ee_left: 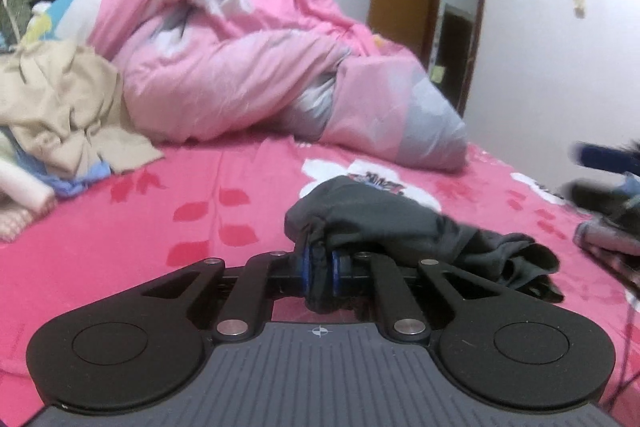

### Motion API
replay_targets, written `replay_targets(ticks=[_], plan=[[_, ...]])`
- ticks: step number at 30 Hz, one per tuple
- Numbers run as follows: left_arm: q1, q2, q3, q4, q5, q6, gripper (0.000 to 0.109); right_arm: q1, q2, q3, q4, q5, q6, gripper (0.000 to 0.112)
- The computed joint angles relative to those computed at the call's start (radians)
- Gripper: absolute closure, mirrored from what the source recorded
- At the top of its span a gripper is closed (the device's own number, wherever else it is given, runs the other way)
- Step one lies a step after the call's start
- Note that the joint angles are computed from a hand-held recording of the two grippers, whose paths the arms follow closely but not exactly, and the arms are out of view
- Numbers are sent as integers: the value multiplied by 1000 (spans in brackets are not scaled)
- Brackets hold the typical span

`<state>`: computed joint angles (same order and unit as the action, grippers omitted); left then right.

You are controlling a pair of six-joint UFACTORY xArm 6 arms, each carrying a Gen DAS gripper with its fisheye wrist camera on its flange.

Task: Fold clothes
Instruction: 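Grasp the dark grey pants edge with the left and right grippers, then lift the grey pants with both grippers and shake them open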

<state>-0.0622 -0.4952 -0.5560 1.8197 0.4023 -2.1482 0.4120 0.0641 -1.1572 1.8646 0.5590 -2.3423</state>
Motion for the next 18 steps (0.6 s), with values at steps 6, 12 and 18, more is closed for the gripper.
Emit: replay_targets(ticks=[6, 12, 18], plan=[[-9, -74, 37, 4, -4, 21, 101, 171, 57, -31, -159, -48, -308, 43], [-4, -102, 34, 126, -43, -40, 101, 286, 183, -161, -144, -251, -432, 81], [42, -92, 29, 349, -145, -314, 73, 252, 226, -291, -76, -288, -225, 107]])
